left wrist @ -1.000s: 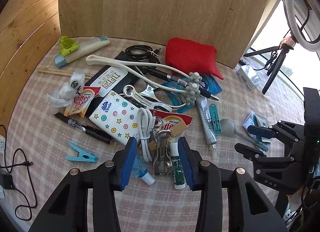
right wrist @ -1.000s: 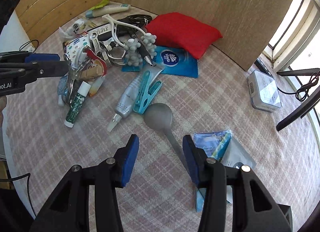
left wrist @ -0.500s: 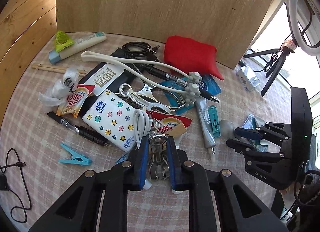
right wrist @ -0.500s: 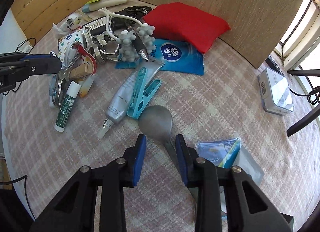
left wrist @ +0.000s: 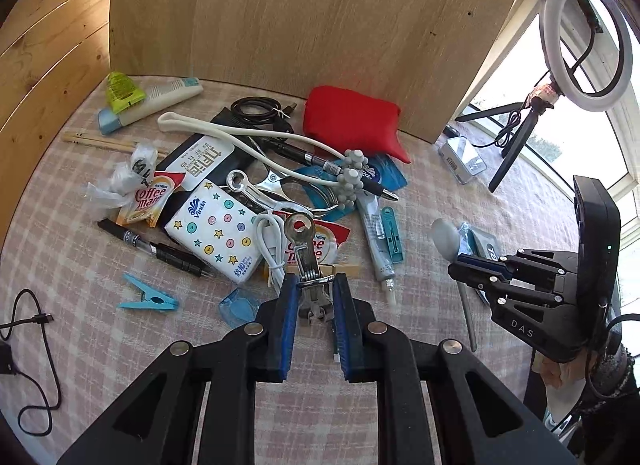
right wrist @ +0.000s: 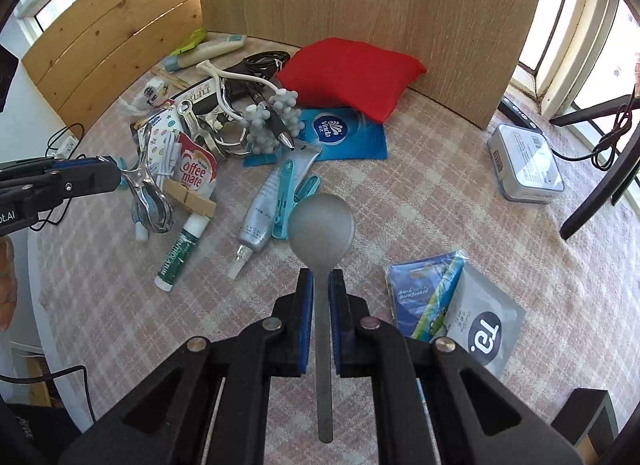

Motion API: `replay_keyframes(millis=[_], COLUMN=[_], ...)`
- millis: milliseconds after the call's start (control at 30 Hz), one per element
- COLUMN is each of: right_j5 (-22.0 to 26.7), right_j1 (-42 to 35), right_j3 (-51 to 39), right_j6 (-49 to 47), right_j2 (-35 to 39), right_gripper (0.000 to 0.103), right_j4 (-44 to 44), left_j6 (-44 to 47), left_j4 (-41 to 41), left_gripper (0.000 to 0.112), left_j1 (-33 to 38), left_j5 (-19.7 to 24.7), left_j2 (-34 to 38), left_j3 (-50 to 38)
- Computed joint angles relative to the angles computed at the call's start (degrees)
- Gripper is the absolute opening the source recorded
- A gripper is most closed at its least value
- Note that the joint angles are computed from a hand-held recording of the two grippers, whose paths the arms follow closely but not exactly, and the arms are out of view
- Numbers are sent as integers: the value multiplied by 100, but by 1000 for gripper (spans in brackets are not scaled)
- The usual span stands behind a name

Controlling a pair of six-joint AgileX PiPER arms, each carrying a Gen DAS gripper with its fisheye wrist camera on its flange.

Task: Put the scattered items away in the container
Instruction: 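Grasp the silver metal clip with the left tool while the right grasps the grey spoon handle, then lift the metal clip and grey spoon off the table with both tools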

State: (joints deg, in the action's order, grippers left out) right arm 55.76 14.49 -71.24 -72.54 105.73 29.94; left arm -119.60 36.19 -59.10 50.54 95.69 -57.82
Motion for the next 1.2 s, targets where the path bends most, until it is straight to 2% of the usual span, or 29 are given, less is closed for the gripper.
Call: replay_keyframes(millis=[167, 233, 367, 567, 633, 800, 867, 1100, 1200], right_j5=[269, 462, 678, 1182, 1062, 422, 164, -926, -1012], right_j1=[-229, -426, -808, -1350, -1325, -750, -441, 457, 581], right_j3=[58, 36, 22, -193, -73, 180, 192, 326, 248], right_j6=[21, -21, -51, -191, -182, 263, 526, 1237, 1327], right_j2=[-336, -442, -618, -569, -585, -320, -122, 310, 385], right_gripper=[8, 3, 3, 3, 3, 30, 34, 40, 40], right_j4=[225, 299, 370, 441, 369, 203, 103, -460, -422], left_j6=[115, 219, 543, 1033, 1127, 1062, 917, 397, 247], left_j4=[65, 87, 106, 165, 171, 144, 151, 189, 194], left_gripper=[16, 16, 16, 16, 16, 16, 16, 16, 16], left_j1=[-127, -164, -216, -242, -282, -384, -453, -597, -569], left_j5=[182, 237, 356, 512, 629, 716, 770, 847, 709], left_j2=[17, 53, 218, 526, 603, 593, 503, 205, 167], left_j3=[-287, -439, -854, -1560, -1738, -1723, -1589, -1065, -892])
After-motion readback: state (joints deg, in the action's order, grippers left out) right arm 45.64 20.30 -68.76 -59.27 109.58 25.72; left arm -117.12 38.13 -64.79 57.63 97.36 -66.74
